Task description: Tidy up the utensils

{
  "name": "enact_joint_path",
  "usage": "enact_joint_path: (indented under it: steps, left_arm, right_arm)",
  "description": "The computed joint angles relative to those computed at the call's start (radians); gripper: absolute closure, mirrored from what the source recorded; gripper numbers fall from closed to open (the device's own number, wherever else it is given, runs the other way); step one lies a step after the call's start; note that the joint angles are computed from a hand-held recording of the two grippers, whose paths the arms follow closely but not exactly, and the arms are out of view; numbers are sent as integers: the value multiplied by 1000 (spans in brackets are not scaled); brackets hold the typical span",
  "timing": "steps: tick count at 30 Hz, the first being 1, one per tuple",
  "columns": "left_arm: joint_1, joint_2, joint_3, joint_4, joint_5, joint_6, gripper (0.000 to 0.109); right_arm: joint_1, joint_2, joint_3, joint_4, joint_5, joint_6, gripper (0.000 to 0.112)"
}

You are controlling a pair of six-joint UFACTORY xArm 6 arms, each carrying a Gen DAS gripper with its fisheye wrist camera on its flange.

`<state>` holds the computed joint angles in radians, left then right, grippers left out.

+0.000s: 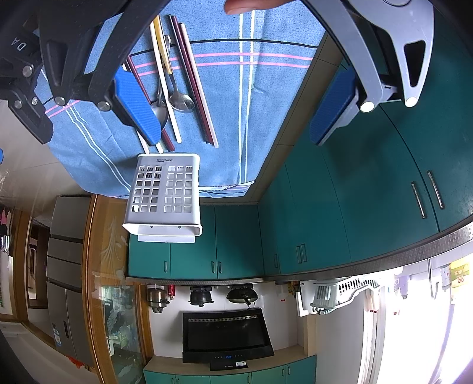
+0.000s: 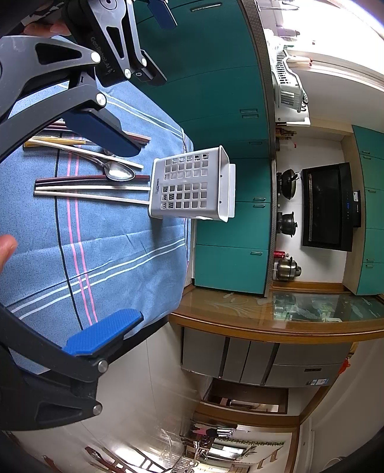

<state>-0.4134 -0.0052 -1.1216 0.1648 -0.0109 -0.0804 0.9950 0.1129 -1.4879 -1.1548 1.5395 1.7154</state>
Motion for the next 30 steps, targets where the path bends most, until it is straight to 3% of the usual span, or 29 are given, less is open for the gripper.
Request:
enact_joint_path:
  steps: [20,22,24,26,27,29,30]
  left_arm:
    - [6,36,-24,30,11,-17,9]
    - [1,70,-74,-58,74,67,9]
    - [12,139,-179,-152,209,139,9]
    - [31,217,-295,-167,350,151,13]
    - [36,238,-325,-171,391,152,17]
    - [49,295,-408,-200,485,161,43]
    - [58,342,-479,-246,555,183,50]
  right_arm:
    - [-25,-2,13,36,-20,-10,12]
    - [-68,-18,33,104,-72,-48,12]
    - [-118,-40,66,178,-143,-74,12]
    - [-200,-89,145,260,-298,-87,12]
    - [-230,-105,175,273,-367,-91,14]
    - [-306,-100,189,315,-484,-138,25]
    - [-353,-81,178,354,-537,-186,35]
